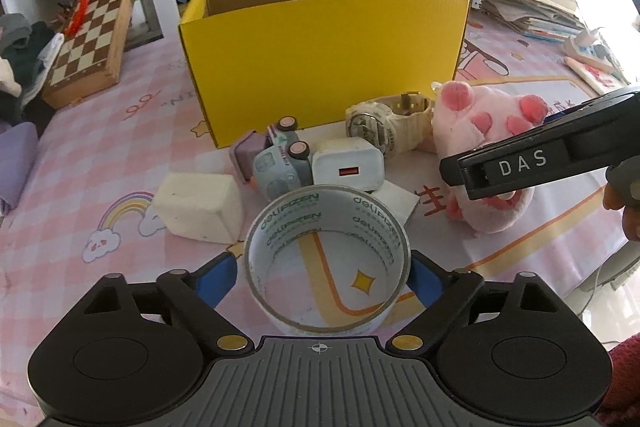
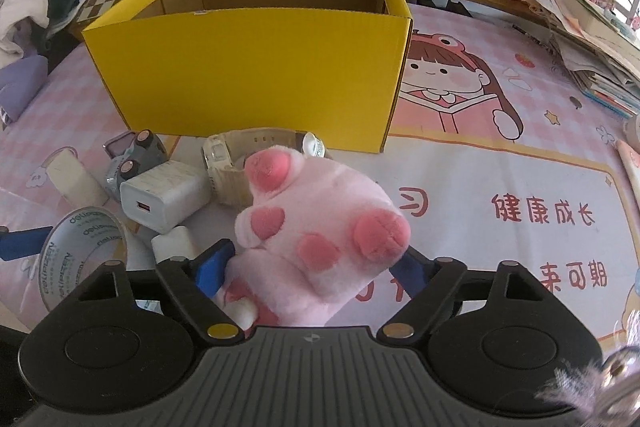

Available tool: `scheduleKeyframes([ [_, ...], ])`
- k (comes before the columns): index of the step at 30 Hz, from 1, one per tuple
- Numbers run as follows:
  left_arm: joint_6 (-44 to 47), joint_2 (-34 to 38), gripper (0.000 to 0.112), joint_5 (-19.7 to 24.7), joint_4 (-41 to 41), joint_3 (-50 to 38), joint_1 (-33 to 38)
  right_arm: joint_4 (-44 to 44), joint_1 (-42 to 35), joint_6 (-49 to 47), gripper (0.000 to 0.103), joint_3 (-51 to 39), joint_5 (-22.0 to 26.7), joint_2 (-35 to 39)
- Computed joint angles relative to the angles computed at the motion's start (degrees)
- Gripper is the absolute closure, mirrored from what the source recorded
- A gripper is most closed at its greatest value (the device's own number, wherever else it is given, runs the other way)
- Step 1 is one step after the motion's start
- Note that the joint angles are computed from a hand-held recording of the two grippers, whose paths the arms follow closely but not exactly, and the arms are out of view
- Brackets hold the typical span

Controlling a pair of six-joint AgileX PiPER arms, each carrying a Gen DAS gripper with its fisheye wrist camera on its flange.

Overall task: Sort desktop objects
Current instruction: 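Grasp the tape roll with the left tool while the right tool grasps the pink pig, then carry tape roll and pink pig over the yellow box with both tools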

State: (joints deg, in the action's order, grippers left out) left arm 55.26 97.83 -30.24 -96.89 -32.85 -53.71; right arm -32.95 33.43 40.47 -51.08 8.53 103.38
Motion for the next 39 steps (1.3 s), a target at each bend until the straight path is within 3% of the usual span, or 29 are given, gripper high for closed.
scheduleKeyframes([
  [10,-6.0,-2.0,0.028,1.4,5.2,2.9,1.2,-1.2,-0.1,2.2,0.036,1.7,-0.6,-1.8],
  [22,-9.2,-8.9,0.029,-2.9,5.8,7.5,-1.5,-17.0,1.6,19.2,0.038,4.8,-0.2,-6.5],
  [34,-3.5,-16.6,0.029,-7.2,2.4,7.7,-3.2,-12.7,1.4,14.5,0.038,5.3,1.6,-10.7],
  [39,0.0,-18.4,0.029,-7.9,2.7,5.7,-2.0,-6.6,0.5,6.5,0.038,3.9,0.7,-12.7],
])
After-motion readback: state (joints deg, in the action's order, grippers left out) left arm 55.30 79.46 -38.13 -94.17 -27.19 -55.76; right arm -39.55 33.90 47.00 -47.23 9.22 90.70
